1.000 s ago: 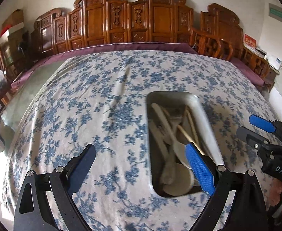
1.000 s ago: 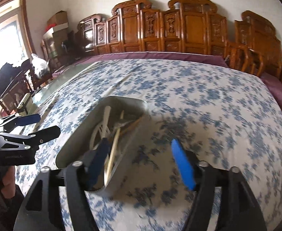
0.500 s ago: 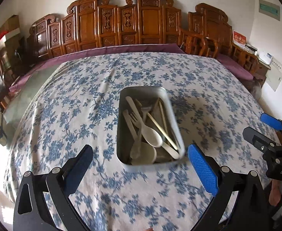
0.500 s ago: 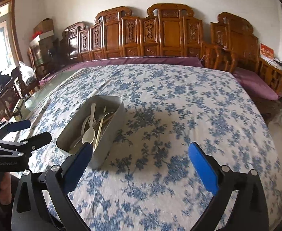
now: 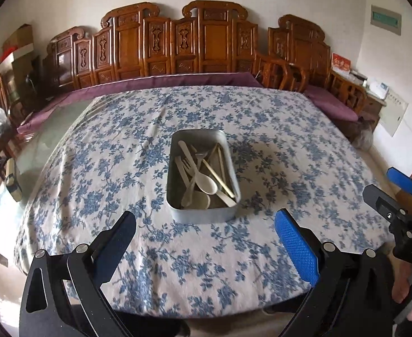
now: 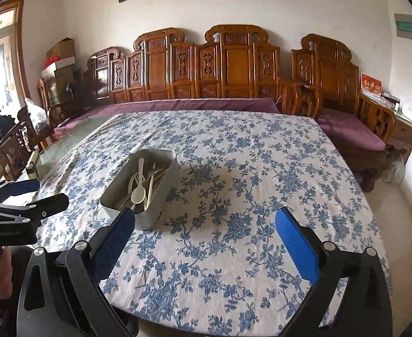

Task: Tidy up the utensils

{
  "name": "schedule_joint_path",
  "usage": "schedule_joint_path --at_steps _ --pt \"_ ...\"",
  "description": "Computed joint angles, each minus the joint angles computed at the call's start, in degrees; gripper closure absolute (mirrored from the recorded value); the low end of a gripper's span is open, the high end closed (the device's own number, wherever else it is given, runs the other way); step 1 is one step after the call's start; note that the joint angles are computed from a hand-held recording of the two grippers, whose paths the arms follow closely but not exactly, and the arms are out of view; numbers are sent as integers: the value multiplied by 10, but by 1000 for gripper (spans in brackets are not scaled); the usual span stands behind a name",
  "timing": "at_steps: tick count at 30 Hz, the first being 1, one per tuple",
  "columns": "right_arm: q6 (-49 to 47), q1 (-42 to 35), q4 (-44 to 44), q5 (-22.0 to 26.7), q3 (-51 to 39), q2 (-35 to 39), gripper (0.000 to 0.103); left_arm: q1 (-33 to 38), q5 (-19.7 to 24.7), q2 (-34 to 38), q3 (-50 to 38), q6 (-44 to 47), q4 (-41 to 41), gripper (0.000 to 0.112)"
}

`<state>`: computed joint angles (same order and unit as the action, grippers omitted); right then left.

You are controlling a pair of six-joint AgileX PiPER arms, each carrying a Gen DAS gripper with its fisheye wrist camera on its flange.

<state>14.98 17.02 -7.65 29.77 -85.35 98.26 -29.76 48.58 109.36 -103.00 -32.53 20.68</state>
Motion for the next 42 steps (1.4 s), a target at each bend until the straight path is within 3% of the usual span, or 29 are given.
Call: schedule_joint_path --at_steps 11,26,42 --pt "53 16 -54 12 39 -74 3 -37 16 -64 32 -56 59 17" --pt "119 35 -143 19 15 -153 3 -104 74 -98 -49 -107 167 17" --pt "162 54 -202 24 9 -199 3 -143 88 -140 -46 -145 236 17"
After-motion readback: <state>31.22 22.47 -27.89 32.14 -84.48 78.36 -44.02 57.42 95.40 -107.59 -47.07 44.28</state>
